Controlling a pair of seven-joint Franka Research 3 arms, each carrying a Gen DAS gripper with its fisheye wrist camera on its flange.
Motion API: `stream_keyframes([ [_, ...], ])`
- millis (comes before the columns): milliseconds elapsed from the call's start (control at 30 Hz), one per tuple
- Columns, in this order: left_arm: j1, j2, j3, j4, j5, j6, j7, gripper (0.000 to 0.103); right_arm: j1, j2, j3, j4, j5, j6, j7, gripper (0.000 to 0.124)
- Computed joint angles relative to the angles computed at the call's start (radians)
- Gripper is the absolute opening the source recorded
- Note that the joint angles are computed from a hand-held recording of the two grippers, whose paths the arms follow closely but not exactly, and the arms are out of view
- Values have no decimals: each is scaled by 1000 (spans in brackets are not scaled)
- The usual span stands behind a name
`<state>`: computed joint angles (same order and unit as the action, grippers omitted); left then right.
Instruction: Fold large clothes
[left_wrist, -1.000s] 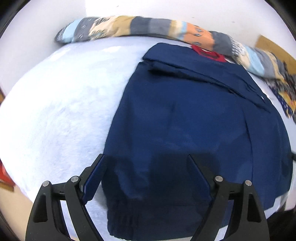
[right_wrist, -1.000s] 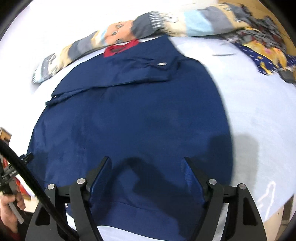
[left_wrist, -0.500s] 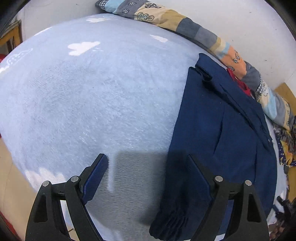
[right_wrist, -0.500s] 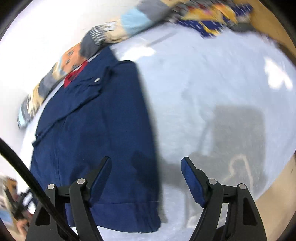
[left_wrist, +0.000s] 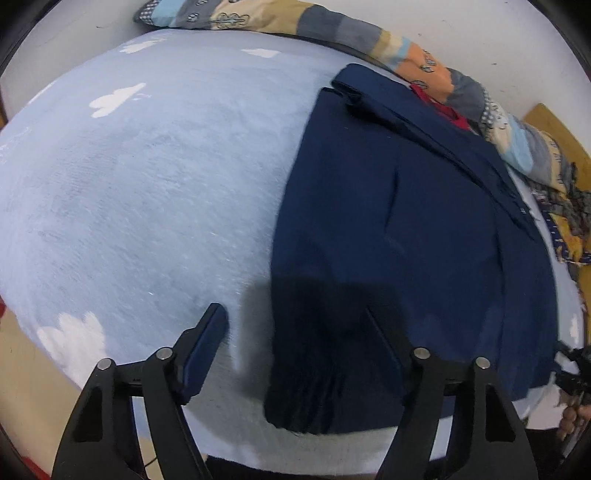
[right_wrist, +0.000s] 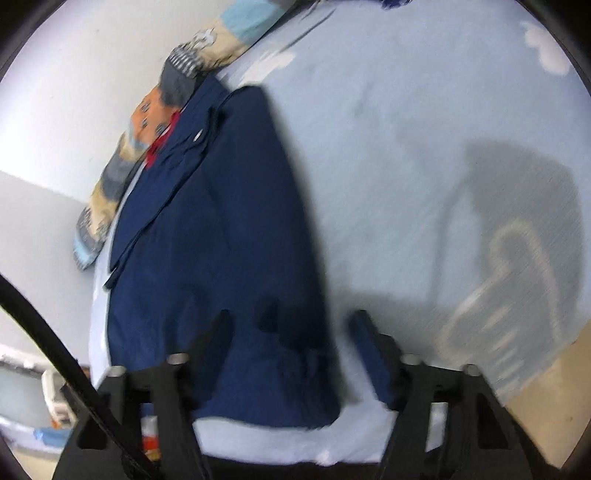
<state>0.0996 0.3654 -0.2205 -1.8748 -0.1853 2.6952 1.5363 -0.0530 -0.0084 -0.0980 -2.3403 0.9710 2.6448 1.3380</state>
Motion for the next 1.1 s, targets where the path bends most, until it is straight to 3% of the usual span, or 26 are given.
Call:
stream_keyframes([
  [67, 53, 0, -61, -1, -103, -14, 93, 56, 5, 1, 4, -1, 63, -28, -53, 59],
  [100, 73, -7, -85, -7, -155, -23, 142, 55, 8, 2, 7, 0, 74, -33, -74, 57],
  [200, 38, -1, -49, 4, -139, -39, 130, 52, 4, 6, 0, 12, 208, -94, -176, 56],
  [267, 42, 13, -48, 19, -171, -57, 125, 53, 2, 12, 1, 14, 208, -95, -162, 56],
  [300, 40, 18, -46, 25, -177, -61, 123, 54, 8, 16, 8, 10, 121, -57, -92, 56],
  [367, 43, 24, -58, 34, -197, -65, 151, 73, 19, 18, 17, 6, 9, -12, -25, 56],
  [433, 19, 25, -48, 36, -169, -64, 152, 76, 27, 18, 24, 11, -4, -5, -35, 56],
  [500, 8, 13, -50, 17, -155, -27, 170, 64, 27, 22, 24, 27, 151, -46, -175, 40],
  [533, -11, 12, -31, 19, -115, -25, 153, 39, 25, 19, 24, 34, 200, -67, -220, 39],
  [567, -39, 13, 3, 19, -50, -21, 96, 32, 33, 15, 29, 34, 180, -43, -222, 39],
  [667, 2, 30, -29, 38, -104, -47, 109, 33, 55, 24, 40, 21, -108, 31, -13, 39],
  [700, 4, 33, -31, 42, -107, -50, 108, 36, 54, 29, 38, 23, -101, 27, -10, 41],
  [767, 27, 44, -62, 54, -156, -64, 144, 67, 55, 47, 40, 37, -71, 19, -12, 45],
  [833, -4, 47, -47, 58, -122, -47, 135, 68, 56, 58, 44, 45, -66, 22, -8, 45],
  [867, -35, 46, -20, 56, -64, -36, 108, 56, 59, 62, 47, 46, -73, 29, -9, 41],
  [900, -66, 40, 8, 49, -2, -23, 73, 45, 60, 61, 51, 48, -64, 36, -28, 28],
  [933, -62, 34, 3, 41, 10, -7, 69, 23, 58, 43, 53, 41, -34, 25, -60, 26],
  [967, -24, 28, -36, 34, -48, -3, 107, 23, 57, 39, 52, 46, 9, 18, -107, 24],
  [1033, -5, 10, -53, 10, -83, 26, 122, 22, 61, 30, 54, 51, 56, 44, -155, 23],
  [1100, 33, -19, -92, -26, -155, 64, 184, 21, 65, -5, 52, 38, 196, 54, -264, 23],
])
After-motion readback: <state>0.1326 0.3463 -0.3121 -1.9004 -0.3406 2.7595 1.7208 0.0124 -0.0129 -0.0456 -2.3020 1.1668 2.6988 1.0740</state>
